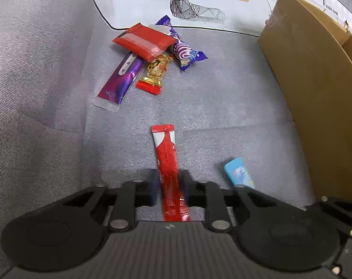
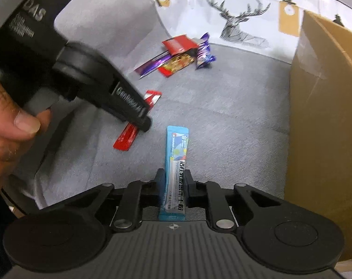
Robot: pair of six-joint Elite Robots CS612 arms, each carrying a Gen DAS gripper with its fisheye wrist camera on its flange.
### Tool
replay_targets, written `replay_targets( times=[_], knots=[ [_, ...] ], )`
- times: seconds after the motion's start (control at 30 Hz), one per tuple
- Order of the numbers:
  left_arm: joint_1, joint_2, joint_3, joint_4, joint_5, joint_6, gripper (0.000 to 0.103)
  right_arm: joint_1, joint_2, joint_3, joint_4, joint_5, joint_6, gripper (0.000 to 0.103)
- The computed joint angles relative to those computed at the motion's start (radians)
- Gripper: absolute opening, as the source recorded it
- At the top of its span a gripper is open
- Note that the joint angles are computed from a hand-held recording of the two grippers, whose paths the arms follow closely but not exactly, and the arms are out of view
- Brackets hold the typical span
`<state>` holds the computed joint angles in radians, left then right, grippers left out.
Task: Organize snacks
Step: 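Grasp red stick packet with left tool while right tool grasps blue stick packet, then lift and carry red stick with left tool while right tool carries blue stick to box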
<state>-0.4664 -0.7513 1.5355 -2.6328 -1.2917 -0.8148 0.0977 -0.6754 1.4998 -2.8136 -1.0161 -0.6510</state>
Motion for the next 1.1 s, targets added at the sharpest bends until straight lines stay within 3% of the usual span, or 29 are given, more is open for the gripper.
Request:
replay_targets(
  times=[0.33,0.83,1.1],
  knots=[
    [-0.007,-0.014,0.025,-0.075,0.042,-0.014,0.018,-0.022,0.003,0.015,-0.176,0.060,0.112,0.017],
    [-0.028,-0.026,0.044,-0.193,0.155,0.017,0.018,-0.036,0.011,0.018,-0.332,0.125,0.209,0.017],
    [-0.040,-0.029,0.054,-0.261,0.200,0.026,0.018,-0.074,-0.004,-0.012,-0.465,0.252,0.325,0.017]
  ],
)
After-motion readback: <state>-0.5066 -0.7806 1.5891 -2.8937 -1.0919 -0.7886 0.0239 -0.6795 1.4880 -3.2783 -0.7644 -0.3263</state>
